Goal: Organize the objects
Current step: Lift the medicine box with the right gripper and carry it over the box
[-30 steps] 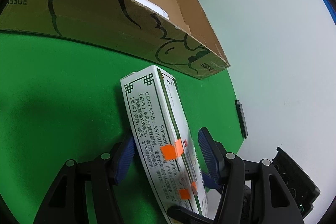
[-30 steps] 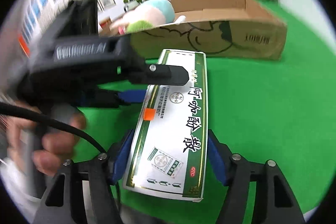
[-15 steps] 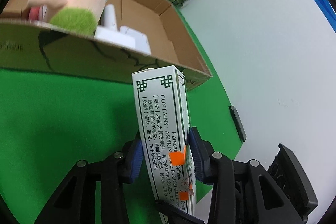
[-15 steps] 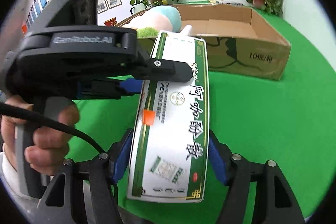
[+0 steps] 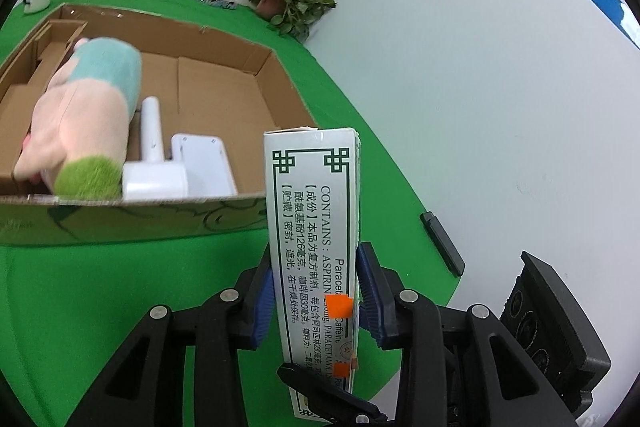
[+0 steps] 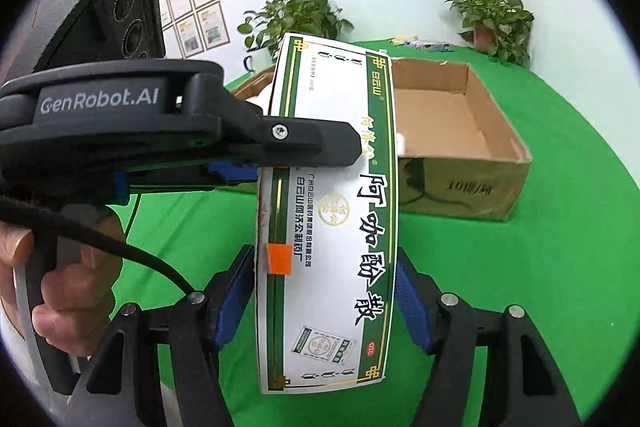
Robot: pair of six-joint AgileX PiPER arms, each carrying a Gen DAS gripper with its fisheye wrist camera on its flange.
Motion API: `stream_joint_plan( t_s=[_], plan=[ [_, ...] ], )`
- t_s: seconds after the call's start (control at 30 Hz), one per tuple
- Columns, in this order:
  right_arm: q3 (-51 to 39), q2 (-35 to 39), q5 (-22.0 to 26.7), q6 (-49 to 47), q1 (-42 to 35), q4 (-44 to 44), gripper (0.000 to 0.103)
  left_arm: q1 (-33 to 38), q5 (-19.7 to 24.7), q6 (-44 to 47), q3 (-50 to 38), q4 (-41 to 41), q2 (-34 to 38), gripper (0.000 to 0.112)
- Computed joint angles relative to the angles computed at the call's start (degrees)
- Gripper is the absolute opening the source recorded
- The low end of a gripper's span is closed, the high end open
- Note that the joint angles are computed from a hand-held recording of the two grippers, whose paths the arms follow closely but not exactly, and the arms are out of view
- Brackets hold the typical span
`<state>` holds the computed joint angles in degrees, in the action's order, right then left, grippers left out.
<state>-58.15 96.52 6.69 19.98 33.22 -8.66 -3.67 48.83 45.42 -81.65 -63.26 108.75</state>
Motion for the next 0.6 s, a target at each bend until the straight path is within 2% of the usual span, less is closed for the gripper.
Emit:
stream_joint_plan(
  t_s=[0.13,0.23,0.4,0.6],
  plan=[
    [-1.68,-0.74,1.7,8.85,-0.22,-9.0,0.065,-3.13,1.43,-7.97,-10.83,4.71,3.61,0.035],
    [-3.82,-0.41,3.06,11.44,-0.67,-11.71,0.065,-3.53,3.63,-11.49,-17.75,7.13,6.12,0.035],
    [-7.86,-0.06,6.42,12.52,-0.83,-12.81,0.065,-3.34,7.87,-16.57,-27.21,9.79,8.94,0.035],
    [-14.6,1.74,11.01,7.65,-1.66,-8.66,0.065,-3.43,15.24,-26.25,-46.89,14.57,16.61,0.035]
  ],
)
